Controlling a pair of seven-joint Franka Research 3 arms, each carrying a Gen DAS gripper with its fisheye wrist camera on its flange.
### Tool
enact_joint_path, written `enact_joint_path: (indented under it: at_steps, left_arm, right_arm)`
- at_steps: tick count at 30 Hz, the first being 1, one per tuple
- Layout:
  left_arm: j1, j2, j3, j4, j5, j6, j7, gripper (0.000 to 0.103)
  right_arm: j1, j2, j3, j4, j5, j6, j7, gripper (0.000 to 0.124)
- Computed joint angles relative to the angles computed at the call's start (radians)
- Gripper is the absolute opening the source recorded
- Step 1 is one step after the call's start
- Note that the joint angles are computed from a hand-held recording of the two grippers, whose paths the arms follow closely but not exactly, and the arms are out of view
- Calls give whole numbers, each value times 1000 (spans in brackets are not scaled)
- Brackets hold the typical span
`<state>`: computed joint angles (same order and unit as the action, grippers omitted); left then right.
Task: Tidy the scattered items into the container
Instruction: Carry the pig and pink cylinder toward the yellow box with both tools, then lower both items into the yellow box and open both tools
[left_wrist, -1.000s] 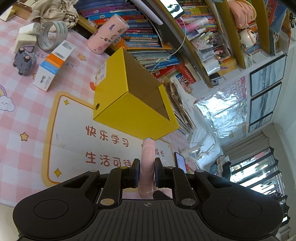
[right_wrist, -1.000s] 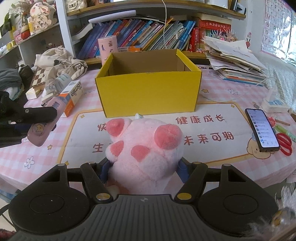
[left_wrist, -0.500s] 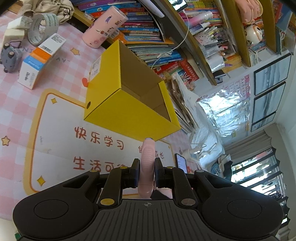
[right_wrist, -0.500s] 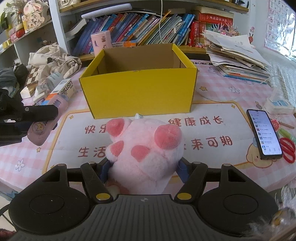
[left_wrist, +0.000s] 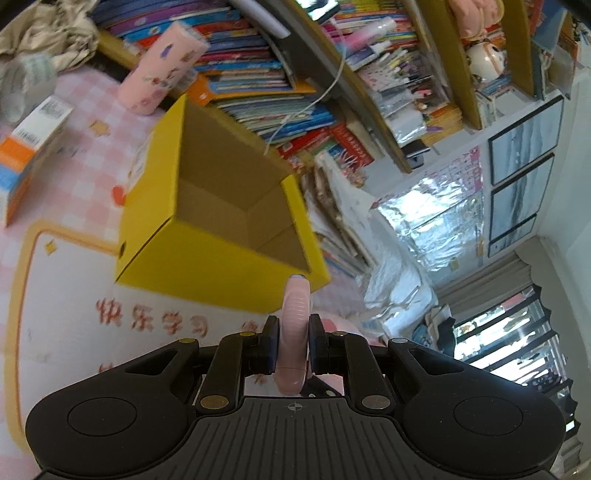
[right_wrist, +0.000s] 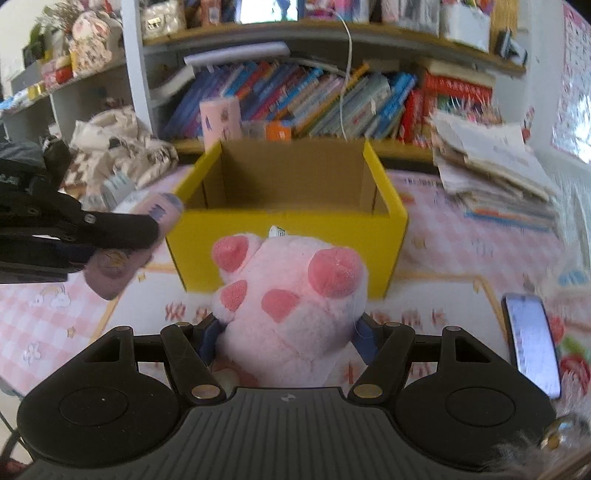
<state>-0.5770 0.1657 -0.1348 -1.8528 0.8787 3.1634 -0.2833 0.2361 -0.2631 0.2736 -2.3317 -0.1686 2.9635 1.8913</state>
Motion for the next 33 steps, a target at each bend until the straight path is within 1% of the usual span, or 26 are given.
enact_joint_path:
  at_steps: [2, 4, 8, 10, 13, 15, 17, 19, 20, 23, 27, 33]
  left_arm:
    - [-16, 15, 19, 39, 36, -10, -15, 15]
    - [-28, 27, 35, 76, 76, -28, -37, 15]
    - [-31, 48, 39, 141, 146, -80, -85, 15]
    - [-21, 60, 29, 169, 160, -106, -91, 15]
    - [-7, 85, 10, 217, 153, -149, -63, 15]
    - [-1, 106, 2, 253, 140, -175, -30, 15]
    - [-1, 131, -3, 294, 121, -210, 19, 15]
    - [-3, 157, -6, 334, 96, -250, 69, 15]
    - [-5, 168, -6, 349, 80, -268, 88, 15]
    - [-11, 198, -7, 390, 34, -323, 148, 15]
    - [-18, 238, -4, 442, -27, -390, 219, 15]
    - [-25, 308, -11, 546, -114, -519, 387, 15]
  right_arm:
    - [22, 17, -28, 18, 22, 40, -46, 67]
    - [62, 40, -67, 41, 74, 76, -119, 67]
    - [149, 91, -144, 92, 211, 128, -313, 67]
    - [192, 117, -182, 120, 300, 146, -421, 67]
    - [254, 161, -236, 174, 463, 163, -604, 67]
    - [292, 190, -267, 215, 604, 168, -750, 67]
    - [308, 224, -278, 265, 746, 170, -901, 67]
    - [298, 262, -267, 324, 877, 158, -1043, 67]
    - [285, 279, -255, 350, 917, 149, -1088, 67]
    - [236, 330, -215, 418, 977, 123, -1167, 67]
    - [178, 391, -166, 485, 958, 82, -1203, 67]
    - [122, 469, -128, 562, 833, -11, -1143, 67]
